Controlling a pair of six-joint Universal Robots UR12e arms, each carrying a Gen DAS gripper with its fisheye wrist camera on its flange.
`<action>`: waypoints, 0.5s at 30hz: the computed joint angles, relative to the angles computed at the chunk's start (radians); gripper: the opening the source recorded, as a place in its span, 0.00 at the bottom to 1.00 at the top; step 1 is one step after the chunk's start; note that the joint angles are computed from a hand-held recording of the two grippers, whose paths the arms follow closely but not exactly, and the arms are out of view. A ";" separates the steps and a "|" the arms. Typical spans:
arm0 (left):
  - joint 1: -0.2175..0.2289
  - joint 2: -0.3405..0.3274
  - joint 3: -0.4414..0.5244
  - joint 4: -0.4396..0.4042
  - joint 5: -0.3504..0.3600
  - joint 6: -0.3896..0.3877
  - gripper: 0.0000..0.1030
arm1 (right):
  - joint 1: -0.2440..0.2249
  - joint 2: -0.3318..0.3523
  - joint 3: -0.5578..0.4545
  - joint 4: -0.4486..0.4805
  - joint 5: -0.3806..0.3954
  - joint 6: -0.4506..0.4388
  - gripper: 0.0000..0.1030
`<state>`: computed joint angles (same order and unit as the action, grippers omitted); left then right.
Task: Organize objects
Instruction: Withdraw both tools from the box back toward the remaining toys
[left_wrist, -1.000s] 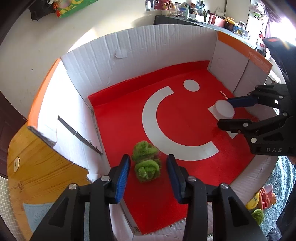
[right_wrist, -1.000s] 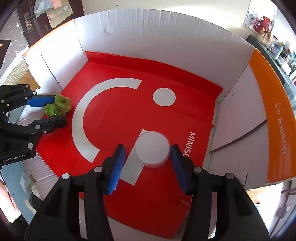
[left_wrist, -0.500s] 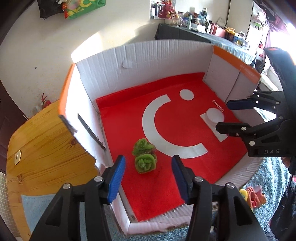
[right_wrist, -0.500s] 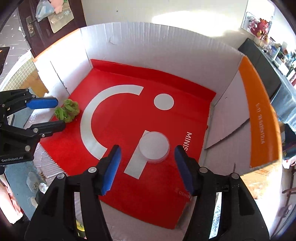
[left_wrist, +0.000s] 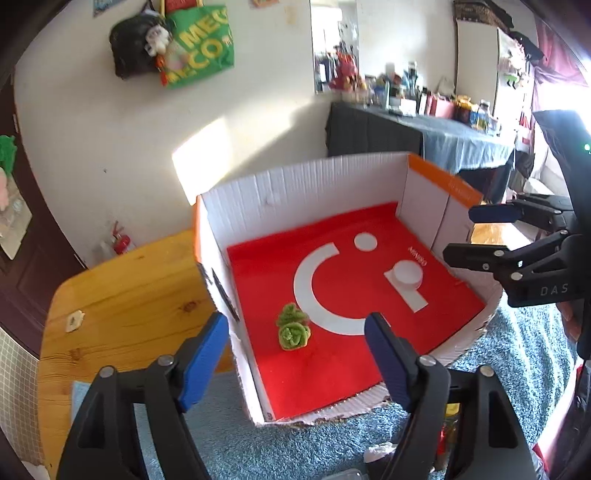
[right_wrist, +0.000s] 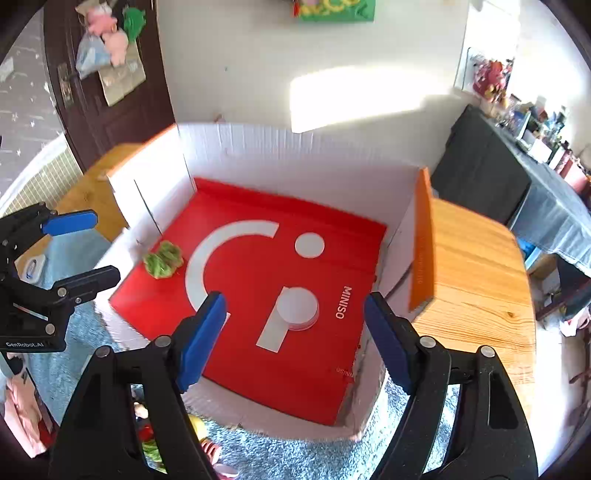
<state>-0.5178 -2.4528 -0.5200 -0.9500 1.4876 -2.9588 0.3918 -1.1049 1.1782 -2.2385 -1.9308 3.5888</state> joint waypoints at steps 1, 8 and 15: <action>-0.001 0.015 -0.028 0.029 0.005 0.000 0.78 | 0.004 -0.006 0.009 -0.018 -0.009 0.005 0.78; -0.007 0.106 -0.194 0.206 0.036 -0.020 0.88 | 0.028 -0.053 0.066 -0.112 -0.073 0.023 0.78; -0.012 0.176 -0.332 0.375 0.055 -0.045 0.96 | 0.062 -0.088 0.116 -0.223 -0.148 0.017 0.85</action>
<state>-0.5294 -2.2771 -0.8517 -0.5746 1.5424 -3.0041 0.4535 -1.1932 1.2940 -2.4617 -2.0786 3.6063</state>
